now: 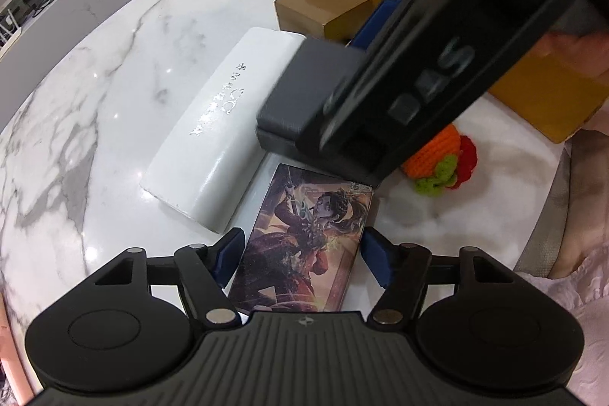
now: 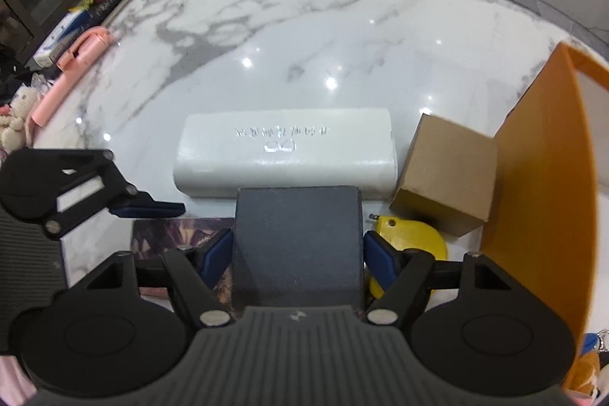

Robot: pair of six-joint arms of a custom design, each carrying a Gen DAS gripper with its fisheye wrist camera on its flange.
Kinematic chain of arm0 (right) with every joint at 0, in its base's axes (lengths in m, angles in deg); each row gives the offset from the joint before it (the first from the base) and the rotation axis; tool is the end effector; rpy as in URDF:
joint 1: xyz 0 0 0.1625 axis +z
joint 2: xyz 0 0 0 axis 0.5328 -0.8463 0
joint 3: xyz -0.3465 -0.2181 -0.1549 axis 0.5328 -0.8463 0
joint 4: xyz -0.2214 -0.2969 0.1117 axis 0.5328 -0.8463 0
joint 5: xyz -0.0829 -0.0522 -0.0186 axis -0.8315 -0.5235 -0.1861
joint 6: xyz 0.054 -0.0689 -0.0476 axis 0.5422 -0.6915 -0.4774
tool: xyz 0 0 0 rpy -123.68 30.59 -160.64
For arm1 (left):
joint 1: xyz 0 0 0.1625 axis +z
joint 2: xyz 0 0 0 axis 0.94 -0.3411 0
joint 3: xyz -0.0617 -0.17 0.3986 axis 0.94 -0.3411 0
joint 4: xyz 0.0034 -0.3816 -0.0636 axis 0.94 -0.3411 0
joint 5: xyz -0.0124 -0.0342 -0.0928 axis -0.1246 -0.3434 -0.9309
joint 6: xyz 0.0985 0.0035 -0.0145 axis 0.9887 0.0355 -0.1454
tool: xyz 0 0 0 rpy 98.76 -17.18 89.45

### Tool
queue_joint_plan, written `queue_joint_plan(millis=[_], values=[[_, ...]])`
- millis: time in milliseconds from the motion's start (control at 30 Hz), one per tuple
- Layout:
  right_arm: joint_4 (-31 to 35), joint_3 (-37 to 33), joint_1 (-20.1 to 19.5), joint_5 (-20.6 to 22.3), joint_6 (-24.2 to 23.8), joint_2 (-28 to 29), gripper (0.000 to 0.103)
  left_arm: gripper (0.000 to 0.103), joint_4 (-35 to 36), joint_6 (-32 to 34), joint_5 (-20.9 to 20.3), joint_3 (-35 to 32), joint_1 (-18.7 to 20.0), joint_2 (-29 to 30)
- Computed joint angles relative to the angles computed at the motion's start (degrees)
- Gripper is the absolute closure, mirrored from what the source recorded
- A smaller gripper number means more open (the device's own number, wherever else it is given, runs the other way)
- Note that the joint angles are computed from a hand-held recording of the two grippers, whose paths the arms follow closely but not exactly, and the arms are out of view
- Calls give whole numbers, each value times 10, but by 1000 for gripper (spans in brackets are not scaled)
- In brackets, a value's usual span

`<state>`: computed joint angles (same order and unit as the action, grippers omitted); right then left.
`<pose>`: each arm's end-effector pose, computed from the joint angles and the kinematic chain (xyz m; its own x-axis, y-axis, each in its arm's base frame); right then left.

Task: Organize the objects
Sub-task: 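Grasp the dark gray box with the right gripper while the left grasps the card deck, then carry the gray box with the right gripper while the left carries the card deck over the shoebox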

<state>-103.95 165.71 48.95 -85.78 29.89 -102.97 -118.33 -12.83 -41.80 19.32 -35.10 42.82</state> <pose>0.0212 -0.4572 0.3129 -0.7700 -0.2317 0.5944 -0.4131 0.8911 -0.1878 -0.3852 -0.4829 -0.1237 -0.0772 0.9557 -0.2840 0.9135 0.1819 0.3638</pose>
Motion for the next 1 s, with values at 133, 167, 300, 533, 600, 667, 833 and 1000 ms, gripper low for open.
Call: queue_joint_plan(millis=[133,167,300,533,600,667,833,1000], values=[[15,2,7,27,-1,-31,28,31,-13,-10,10,16,-8,-8],[16,3,9,33,-3,-39,28,31,-21,-14,11,23,-10,-12],[34,4,11,63,-3,-75,28,33,-67,-28,22,54,-25,-32],[82,5,-3,121,2,-147,28,33,-93,-38,32,75,-57,-54],[90,7,-8,135,-4,-168,28,33,-105,-34,27,81,-69,-62],[100,8,-16,150,-12,-194,28,33,-114,-27,25,83,-82,-66],[137,-1,-42,189,-31,-257,28,33,-135,5,11,68,-116,-64],[192,-44,-81,205,-46,-301,28,33,-239,134,-54,49,-138,-43]])
